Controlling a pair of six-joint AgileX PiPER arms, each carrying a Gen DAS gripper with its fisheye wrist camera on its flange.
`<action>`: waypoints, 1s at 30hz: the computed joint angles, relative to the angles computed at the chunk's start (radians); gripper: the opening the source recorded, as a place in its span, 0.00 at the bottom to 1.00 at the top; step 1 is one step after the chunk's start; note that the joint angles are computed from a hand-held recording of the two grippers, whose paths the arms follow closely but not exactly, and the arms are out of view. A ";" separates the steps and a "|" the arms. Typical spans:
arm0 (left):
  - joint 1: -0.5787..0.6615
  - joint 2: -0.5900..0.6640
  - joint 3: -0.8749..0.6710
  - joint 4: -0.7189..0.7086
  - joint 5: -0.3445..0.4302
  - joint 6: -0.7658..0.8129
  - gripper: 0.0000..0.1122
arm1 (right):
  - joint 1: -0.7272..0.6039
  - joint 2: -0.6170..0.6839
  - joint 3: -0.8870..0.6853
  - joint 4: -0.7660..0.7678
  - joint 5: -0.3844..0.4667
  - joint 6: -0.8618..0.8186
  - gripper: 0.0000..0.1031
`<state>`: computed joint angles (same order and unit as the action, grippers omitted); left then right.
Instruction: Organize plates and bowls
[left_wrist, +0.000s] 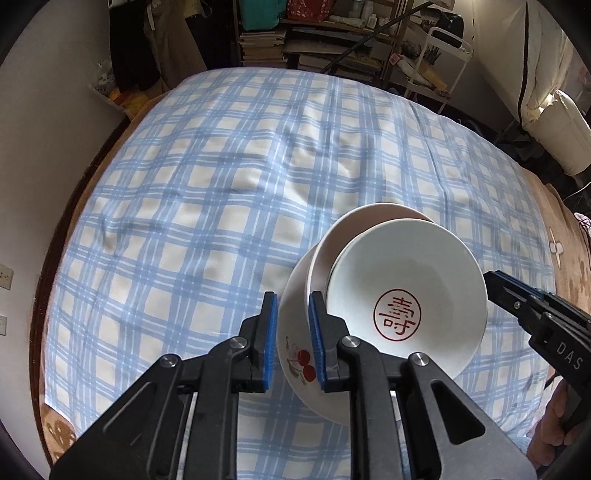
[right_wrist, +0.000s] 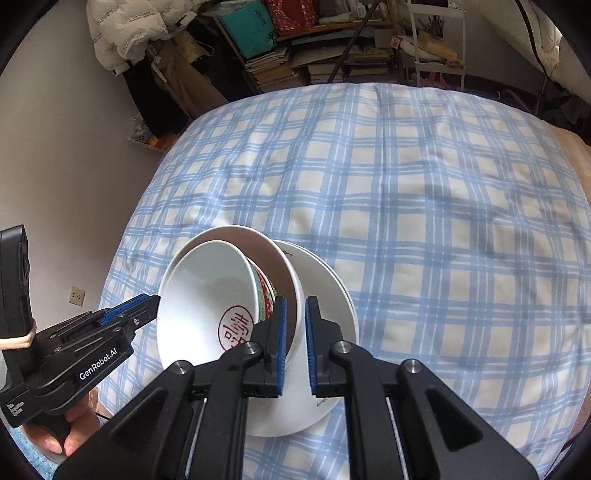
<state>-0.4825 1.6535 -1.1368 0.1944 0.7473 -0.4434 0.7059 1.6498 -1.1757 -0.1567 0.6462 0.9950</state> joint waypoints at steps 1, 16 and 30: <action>-0.016 -0.019 0.013 0.045 0.001 -0.038 0.16 | 0.008 -0.015 0.007 -0.023 0.006 0.015 0.28; -0.236 -0.385 0.203 0.540 0.108 -0.502 0.79 | 0.279 -0.298 0.105 -0.521 0.209 0.430 0.92; -0.508 -0.587 0.351 0.861 0.322 -0.814 0.88 | 0.544 -0.361 0.182 -0.865 0.448 0.758 1.00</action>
